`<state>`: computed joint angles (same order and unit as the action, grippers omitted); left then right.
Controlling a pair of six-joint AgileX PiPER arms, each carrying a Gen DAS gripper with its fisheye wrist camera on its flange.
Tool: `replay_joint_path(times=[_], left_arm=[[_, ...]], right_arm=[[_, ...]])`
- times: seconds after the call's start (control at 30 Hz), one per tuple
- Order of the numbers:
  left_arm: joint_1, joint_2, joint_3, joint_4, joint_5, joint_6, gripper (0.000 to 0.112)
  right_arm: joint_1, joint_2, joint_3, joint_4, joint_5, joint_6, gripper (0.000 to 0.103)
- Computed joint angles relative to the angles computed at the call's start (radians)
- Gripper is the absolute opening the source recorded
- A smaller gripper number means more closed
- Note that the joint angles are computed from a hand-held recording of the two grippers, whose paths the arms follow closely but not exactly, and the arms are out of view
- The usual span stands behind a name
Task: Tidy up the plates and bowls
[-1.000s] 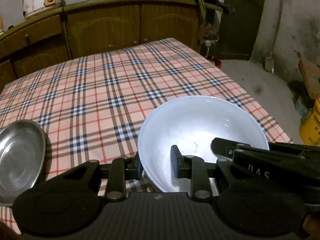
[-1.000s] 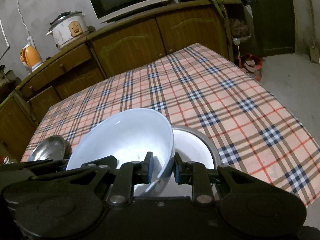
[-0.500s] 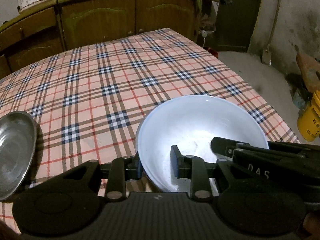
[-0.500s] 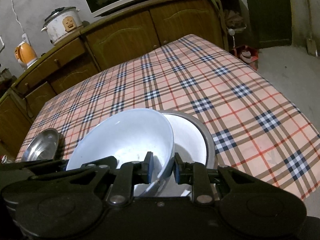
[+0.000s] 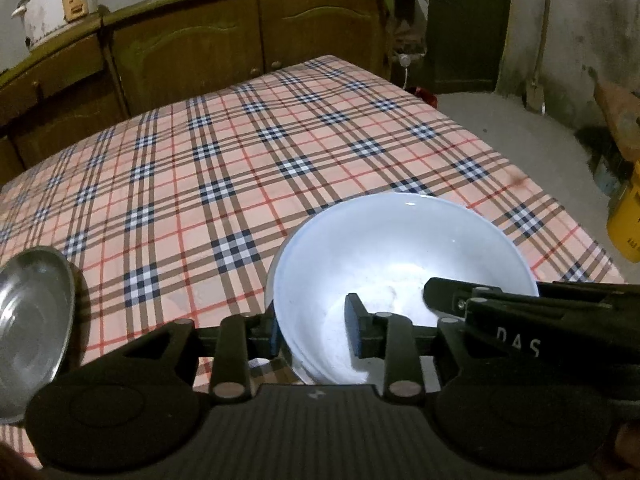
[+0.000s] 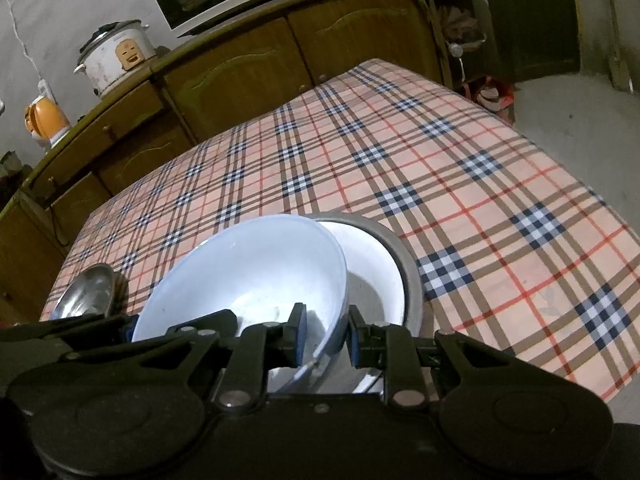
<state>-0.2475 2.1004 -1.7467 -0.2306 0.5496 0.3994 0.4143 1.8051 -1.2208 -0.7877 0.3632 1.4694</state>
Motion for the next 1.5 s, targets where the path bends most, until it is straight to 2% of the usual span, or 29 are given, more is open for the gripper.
replay_joint_path(times=[0.23,0.33,0.47,0.53,0.73,0.9,0.97,1.2,1.3,1.37,1.4,1.47,1.5], left_arm=[[-0.022,0.003,0.008,0.083,-0.036,-0.052,0.033],[-0.026,0.002,0.018,0.100,-0.053,-0.068,0.034],[-0.023,0.010,0.008,0.111,-0.048,-0.088,0.046],[-0.011,0.014,0.005,0.061,-0.045,-0.051,0.047],[-0.013,0.018,0.000,0.059,-0.044,-0.057,0.050],[0.001,0.035,-0.034,0.033,-0.012,-0.073,0.050],[0.009,0.034,-0.036,0.010,-0.008,-0.061,0.050],[0.018,0.022,-0.028,-0.027,-0.009,-0.037,0.055],[0.023,0.015,-0.022,-0.036,-0.011,-0.033,0.056],[0.024,0.011,-0.021,-0.039,-0.012,-0.036,0.057],[0.025,0.007,-0.016,-0.041,-0.015,-0.036,0.057],[0.027,0.002,-0.013,-0.047,-0.016,-0.035,0.059],[0.029,0.000,-0.011,-0.054,-0.016,-0.030,0.059]], right_arm=[[-0.029,-0.004,0.042,-0.013,-0.078,0.057,0.027],[-0.031,-0.004,0.045,-0.017,-0.082,0.059,0.026],[-0.038,-0.002,0.037,0.022,-0.077,0.013,0.024],[-0.033,0.003,0.026,0.002,-0.050,0.022,0.024],[-0.029,0.014,0.005,0.013,-0.021,-0.017,0.024],[-0.020,0.022,-0.019,0.030,0.017,-0.065,0.024],[-0.008,0.025,-0.033,0.000,0.061,-0.056,0.028],[-0.007,0.021,-0.045,0.031,0.079,-0.097,0.030],[-0.006,0.017,-0.054,0.059,0.089,-0.135,0.036],[-0.008,0.004,-0.049,0.071,0.082,-0.150,0.047],[-0.007,0.000,-0.051,0.070,0.086,-0.153,0.049],[0.008,-0.006,-0.060,0.023,0.124,-0.122,0.066],[0.022,-0.007,-0.066,-0.019,0.160,-0.090,0.069]])
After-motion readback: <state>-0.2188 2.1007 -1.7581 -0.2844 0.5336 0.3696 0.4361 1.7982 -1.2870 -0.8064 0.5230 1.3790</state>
